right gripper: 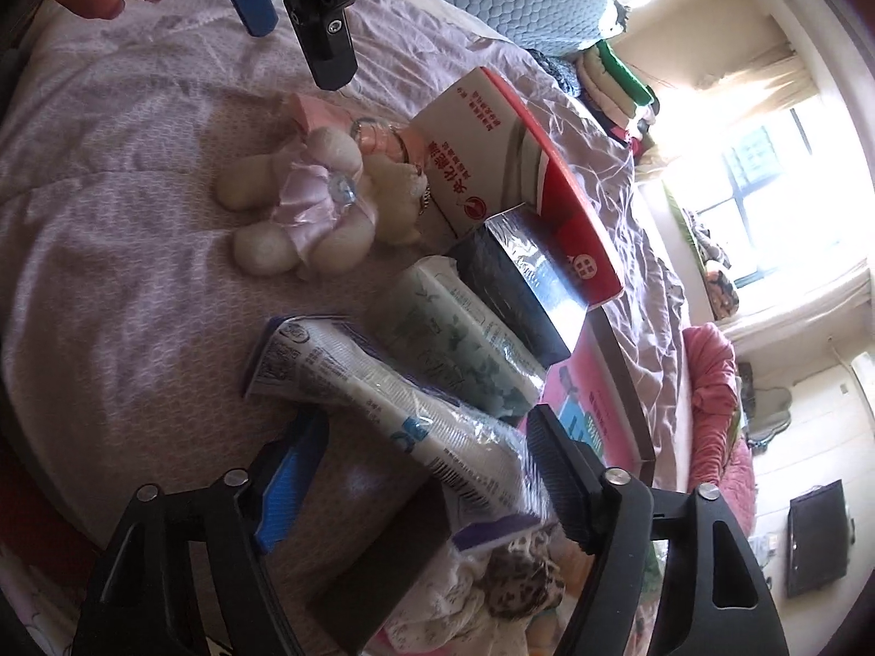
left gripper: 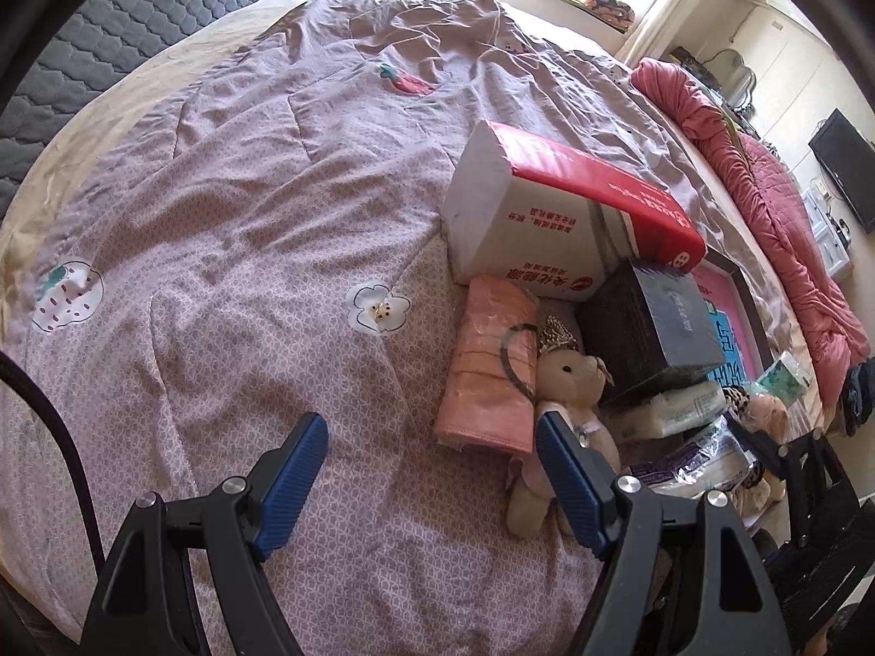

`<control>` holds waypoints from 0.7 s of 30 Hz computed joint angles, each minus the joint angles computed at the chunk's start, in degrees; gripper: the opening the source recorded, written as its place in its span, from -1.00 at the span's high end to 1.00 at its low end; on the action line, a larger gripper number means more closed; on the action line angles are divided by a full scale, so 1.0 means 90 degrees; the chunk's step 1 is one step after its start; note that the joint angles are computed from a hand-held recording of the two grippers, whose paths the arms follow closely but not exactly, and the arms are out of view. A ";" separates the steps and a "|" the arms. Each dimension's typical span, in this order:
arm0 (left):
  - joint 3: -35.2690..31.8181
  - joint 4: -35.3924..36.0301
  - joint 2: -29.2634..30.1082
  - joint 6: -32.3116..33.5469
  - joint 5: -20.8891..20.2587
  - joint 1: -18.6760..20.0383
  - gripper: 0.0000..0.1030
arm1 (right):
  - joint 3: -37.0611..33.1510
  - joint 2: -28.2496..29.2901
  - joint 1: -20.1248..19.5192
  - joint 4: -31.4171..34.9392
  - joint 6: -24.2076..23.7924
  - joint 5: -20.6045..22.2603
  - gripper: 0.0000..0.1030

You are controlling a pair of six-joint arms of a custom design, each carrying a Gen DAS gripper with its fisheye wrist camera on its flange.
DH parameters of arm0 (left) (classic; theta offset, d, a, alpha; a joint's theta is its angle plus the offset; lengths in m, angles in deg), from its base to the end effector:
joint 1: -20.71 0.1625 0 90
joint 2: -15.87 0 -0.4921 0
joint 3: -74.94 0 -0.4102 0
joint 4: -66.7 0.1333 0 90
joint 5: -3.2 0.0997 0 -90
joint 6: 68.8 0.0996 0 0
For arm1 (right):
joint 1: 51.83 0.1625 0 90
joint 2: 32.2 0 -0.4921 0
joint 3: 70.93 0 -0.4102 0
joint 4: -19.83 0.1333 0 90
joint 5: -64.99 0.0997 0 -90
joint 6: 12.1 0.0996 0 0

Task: Organize soft objects
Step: 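Grasp the pink wrapped towel roll with the left gripper while the right gripper grasps the white-blue snack bag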

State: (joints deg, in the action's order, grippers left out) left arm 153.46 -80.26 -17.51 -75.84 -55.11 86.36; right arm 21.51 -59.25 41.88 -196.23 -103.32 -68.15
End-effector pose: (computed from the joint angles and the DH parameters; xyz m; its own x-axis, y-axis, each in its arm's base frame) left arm -0.1670 -0.8192 0.0800 -0.8629 0.1416 -0.4852 0.3001 0.9160 -0.2663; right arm 0.1117 -0.7156 0.0647 0.0480 -0.5004 0.8645 -0.7659 0.5371 0.3534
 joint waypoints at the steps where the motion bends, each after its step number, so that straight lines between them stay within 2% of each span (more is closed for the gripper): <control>1: -0.0048 0.0056 0.0028 -0.0030 -0.0020 0.0016 -0.51 | -0.0045 0.0014 -0.0012 0.0031 0.0019 0.0021 -0.02; 4: -0.0173 0.0208 0.0108 -0.0113 -0.0065 0.0055 -0.51 | -0.0147 0.0060 -0.0016 0.0077 0.0117 0.0057 0.00; 11: -0.0391 0.0290 0.0273 -0.0071 -0.0085 0.0100 -0.51 | -0.0266 0.0199 -0.0008 0.0173 -0.0118 0.0057 0.06; 14: -0.0542 0.0374 0.0372 -0.0009 -0.0085 0.0114 -0.51 | -0.0267 0.0217 -0.0001 0.0355 0.0073 -0.0034 0.16; 19: -0.0816 0.0546 0.0543 0.0124 -0.0029 0.0122 -0.51 | -0.0286 0.0149 -0.0021 0.0769 0.0538 0.0070 0.20; 21: -0.0931 0.0646 0.0614 0.0192 -0.0005 0.0130 -0.51 | -0.0298 0.0157 -0.0027 0.0799 0.0559 0.0081 0.22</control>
